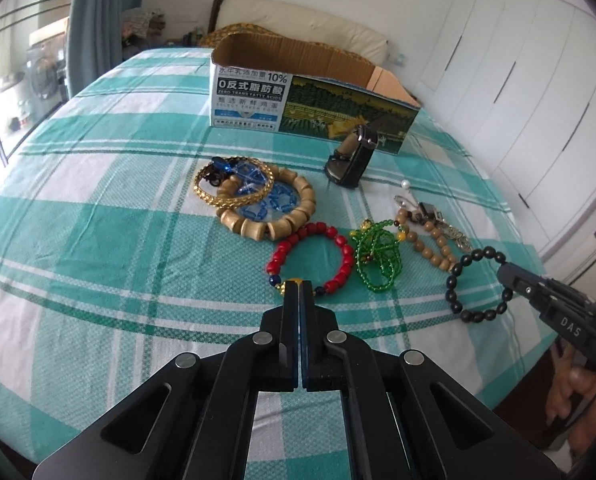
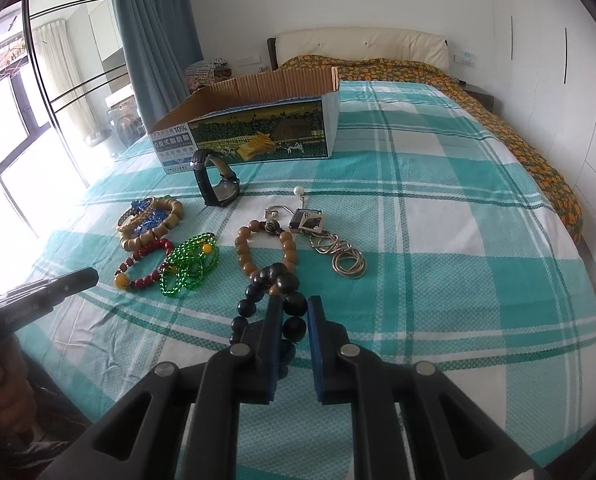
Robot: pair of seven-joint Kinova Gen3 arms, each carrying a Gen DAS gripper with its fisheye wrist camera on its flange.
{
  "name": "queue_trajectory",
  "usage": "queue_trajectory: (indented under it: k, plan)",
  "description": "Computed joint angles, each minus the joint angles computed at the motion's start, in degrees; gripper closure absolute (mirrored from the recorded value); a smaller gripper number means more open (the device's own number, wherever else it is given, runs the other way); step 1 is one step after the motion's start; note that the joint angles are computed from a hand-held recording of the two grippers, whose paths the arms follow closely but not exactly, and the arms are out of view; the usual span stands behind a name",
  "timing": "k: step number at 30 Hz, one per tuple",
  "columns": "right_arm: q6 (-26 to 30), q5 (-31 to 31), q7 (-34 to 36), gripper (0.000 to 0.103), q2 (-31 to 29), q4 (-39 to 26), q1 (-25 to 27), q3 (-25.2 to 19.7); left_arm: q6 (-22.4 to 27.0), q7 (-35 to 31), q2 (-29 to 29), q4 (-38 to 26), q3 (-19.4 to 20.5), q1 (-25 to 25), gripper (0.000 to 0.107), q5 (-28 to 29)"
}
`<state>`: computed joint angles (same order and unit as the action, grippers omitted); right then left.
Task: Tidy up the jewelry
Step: 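Grasp the black bead bracelet with the right tool while the left tool grasps the red bead bracelet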
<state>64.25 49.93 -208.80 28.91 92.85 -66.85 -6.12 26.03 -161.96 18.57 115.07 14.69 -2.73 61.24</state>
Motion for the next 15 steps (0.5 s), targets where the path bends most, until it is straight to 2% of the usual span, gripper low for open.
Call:
queue_trajectory:
  k: [3, 5, 6, 8, 9, 11, 13, 15]
  plan:
    - [-0.2, 0.0, -0.1, 0.09, -0.1, 0.0, 0.0, 0.0, 0.3, 1.1, 0.5, -0.1, -0.5, -0.2, 0.107, -0.7]
    - [-0.3, -0.1, 0.1, 0.09, 0.1, -0.1, 0.0, -0.1, 2.0, 4.6, 1.8, -1.3, -1.3, 0.1, 0.104, -2.5]
    - [-0.5, -0.1, 0.0, 0.09, 0.1, 0.0, 0.0, -0.1, 2.5, 6.4, 2.4, -1.8, -0.1, -1.1, 0.099, -3.6]
    - [-0.7, -0.2, -0.2, 0.09, 0.2, 0.1, -0.1, -0.1, 0.8, 8.2, 2.8, -2.0, 1.5, -1.7, 0.068, -4.3]
    - [-0.8, -0.2, -0.3, 0.09, 0.3, 0.1, -0.2, -0.1, -1.5, 8.8, 2.7, -1.8, 1.4, -0.5, 0.063, -4.3]
    - [-1.2, -0.1, -0.7, 0.09, 0.2, 0.3, -0.3, 0.0, -3.2, 12.2, 3.4, -2.8, 0.0, 2.5, 0.061, -7.1]
    - [-1.4, 0.0, -1.1, 0.09, 0.2, 0.5, -0.4, 0.0, -3.5, 16.8, 4.3, -4.2, -3.7, 7.3, 0.061, -10.6]
    - [-1.6, 0.0, -1.5, 0.09, 0.2, 0.9, -0.5, 0.0, -7.3, 20.7, 3.9, -3.7, -6.2, 11.8, 0.062, -13.9]
